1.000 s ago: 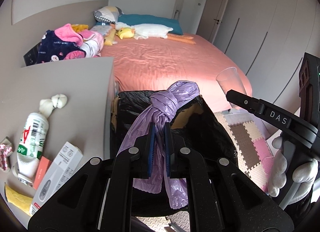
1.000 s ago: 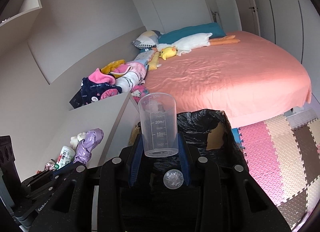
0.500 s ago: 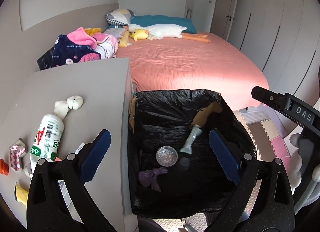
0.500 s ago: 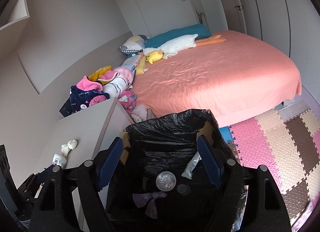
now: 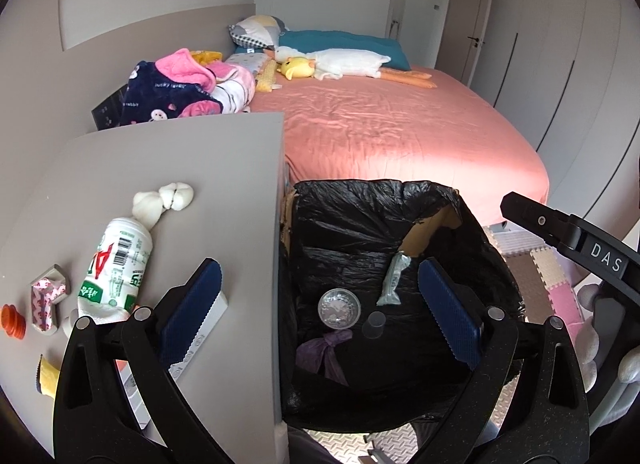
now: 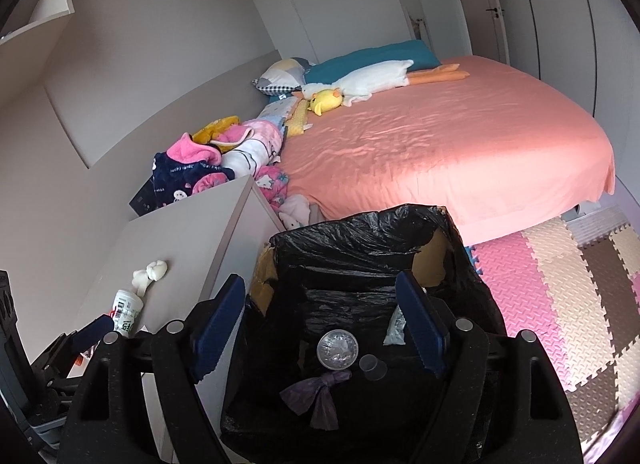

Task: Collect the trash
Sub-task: 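Move both open grippers back to the table items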

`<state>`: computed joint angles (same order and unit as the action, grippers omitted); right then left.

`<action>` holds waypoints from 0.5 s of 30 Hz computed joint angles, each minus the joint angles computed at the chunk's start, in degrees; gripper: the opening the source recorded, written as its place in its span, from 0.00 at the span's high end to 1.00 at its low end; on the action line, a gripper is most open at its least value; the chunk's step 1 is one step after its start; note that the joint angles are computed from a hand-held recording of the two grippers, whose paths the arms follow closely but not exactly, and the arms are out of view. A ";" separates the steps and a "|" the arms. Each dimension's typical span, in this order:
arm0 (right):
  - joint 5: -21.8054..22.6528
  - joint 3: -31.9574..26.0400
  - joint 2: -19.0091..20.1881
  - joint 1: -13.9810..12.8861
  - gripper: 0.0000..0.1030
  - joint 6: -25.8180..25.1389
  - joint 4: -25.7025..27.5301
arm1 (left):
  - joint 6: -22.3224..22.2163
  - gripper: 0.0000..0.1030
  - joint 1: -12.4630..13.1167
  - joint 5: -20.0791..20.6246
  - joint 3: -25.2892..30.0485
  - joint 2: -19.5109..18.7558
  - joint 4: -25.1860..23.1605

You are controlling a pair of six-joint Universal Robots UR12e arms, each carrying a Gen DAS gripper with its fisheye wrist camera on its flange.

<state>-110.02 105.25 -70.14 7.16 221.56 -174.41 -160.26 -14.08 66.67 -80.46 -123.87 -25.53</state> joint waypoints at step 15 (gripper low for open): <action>3.33 -3.51 2.50 1.80 0.24 -2.55 0.78 | -5.69 0.07 2.07 5.78 -2.07 1.30 2.62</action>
<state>-106.69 101.75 -67.64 8.96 219.01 -173.63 -165.95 -12.01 72.44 -82.53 -122.58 -22.91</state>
